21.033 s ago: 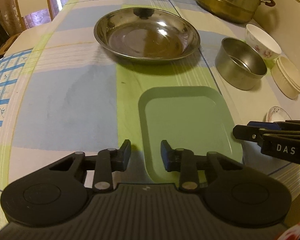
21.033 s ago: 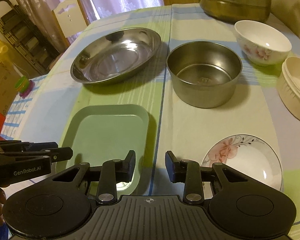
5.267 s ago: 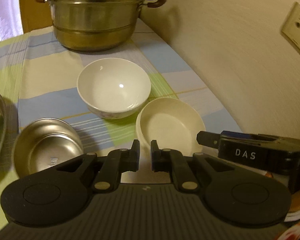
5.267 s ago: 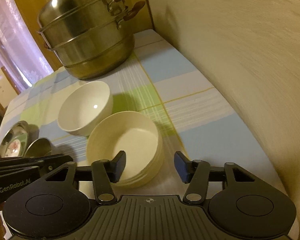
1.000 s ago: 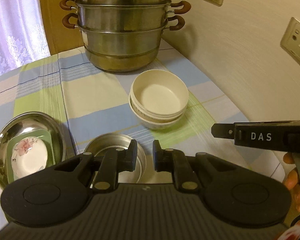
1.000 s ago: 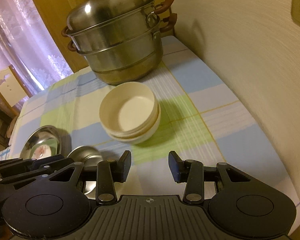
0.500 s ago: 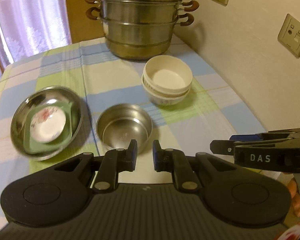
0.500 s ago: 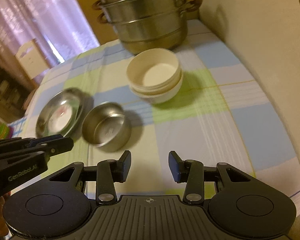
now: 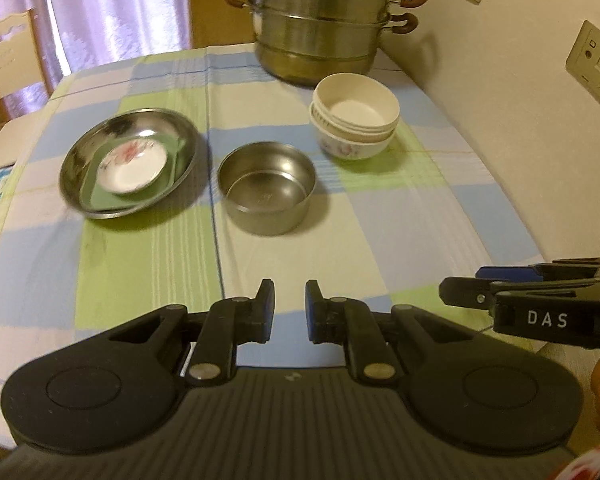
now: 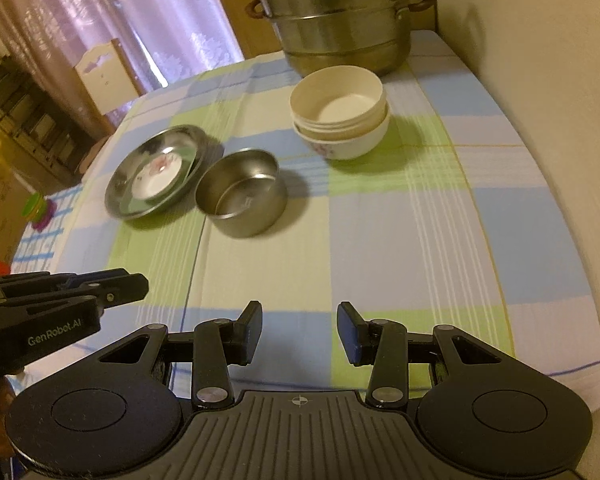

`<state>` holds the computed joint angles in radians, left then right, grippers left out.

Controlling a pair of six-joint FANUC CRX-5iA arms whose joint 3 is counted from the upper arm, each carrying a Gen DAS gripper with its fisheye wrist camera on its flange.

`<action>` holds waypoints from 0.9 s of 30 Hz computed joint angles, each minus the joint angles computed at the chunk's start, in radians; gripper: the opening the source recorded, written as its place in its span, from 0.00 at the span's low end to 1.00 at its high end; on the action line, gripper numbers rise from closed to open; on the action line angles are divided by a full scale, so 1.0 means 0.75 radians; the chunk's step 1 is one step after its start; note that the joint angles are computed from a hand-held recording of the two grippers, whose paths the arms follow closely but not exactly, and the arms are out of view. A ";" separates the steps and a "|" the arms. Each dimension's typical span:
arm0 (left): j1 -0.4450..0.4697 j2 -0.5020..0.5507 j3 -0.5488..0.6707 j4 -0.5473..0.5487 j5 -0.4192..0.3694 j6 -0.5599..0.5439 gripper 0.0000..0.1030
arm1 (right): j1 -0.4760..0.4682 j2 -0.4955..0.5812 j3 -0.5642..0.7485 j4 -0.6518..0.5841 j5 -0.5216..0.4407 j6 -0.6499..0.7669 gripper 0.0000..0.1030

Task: Organize plates and bowls
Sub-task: 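Open the left tool and withdraw it from the bowl stack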

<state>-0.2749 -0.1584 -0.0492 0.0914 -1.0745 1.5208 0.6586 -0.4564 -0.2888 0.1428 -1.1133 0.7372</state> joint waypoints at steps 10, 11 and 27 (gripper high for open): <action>-0.044 -0.089 -0.044 -0.086 -0.053 0.125 0.13 | 0.089 -0.094 -0.070 0.037 -0.047 -0.039 0.41; -0.047 -0.094 -0.046 -0.092 -0.056 0.133 0.13 | 0.096 -0.100 -0.075 0.040 -0.051 -0.042 0.41; -0.056 -0.119 -0.047 -0.151 -0.084 0.201 0.13 | 0.121 -0.092 -0.075 0.034 -0.057 -0.023 0.41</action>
<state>-0.3172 -0.2478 -0.0846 -0.0218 -1.1375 1.6718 0.7496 -0.5257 -0.3454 0.1686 -1.1560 0.7198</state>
